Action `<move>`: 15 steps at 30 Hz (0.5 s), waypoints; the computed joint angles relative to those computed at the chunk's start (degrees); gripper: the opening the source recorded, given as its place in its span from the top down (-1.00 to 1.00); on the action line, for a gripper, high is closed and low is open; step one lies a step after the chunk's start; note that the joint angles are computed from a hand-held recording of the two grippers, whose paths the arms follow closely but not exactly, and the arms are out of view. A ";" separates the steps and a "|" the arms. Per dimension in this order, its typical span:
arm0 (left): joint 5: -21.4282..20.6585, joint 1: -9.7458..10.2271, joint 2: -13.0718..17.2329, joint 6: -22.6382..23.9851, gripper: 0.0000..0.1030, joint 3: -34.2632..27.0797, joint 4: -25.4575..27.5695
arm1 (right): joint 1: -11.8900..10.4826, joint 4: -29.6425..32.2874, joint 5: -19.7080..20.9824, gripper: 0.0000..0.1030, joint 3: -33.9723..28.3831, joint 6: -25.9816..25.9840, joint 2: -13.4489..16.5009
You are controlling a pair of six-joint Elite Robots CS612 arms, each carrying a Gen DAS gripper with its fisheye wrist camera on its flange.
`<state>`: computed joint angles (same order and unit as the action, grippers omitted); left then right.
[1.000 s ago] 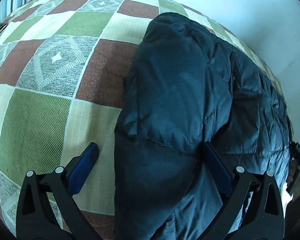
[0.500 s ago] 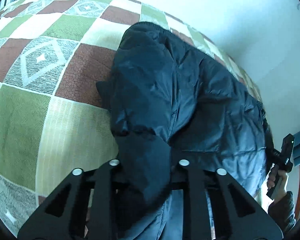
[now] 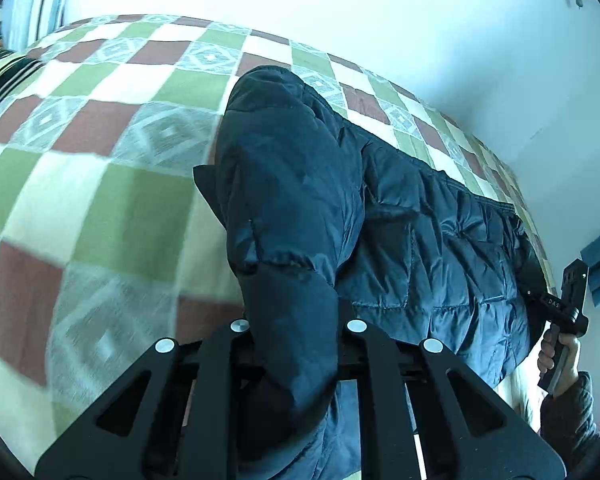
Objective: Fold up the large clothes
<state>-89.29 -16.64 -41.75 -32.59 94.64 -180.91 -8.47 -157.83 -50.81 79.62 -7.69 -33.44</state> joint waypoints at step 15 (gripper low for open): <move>-1.04 -0.36 -4.45 -6.22 0.71 15.47 -9.14 | -1.48 1.12 1.86 0.62 9.15 -5.18 -4.26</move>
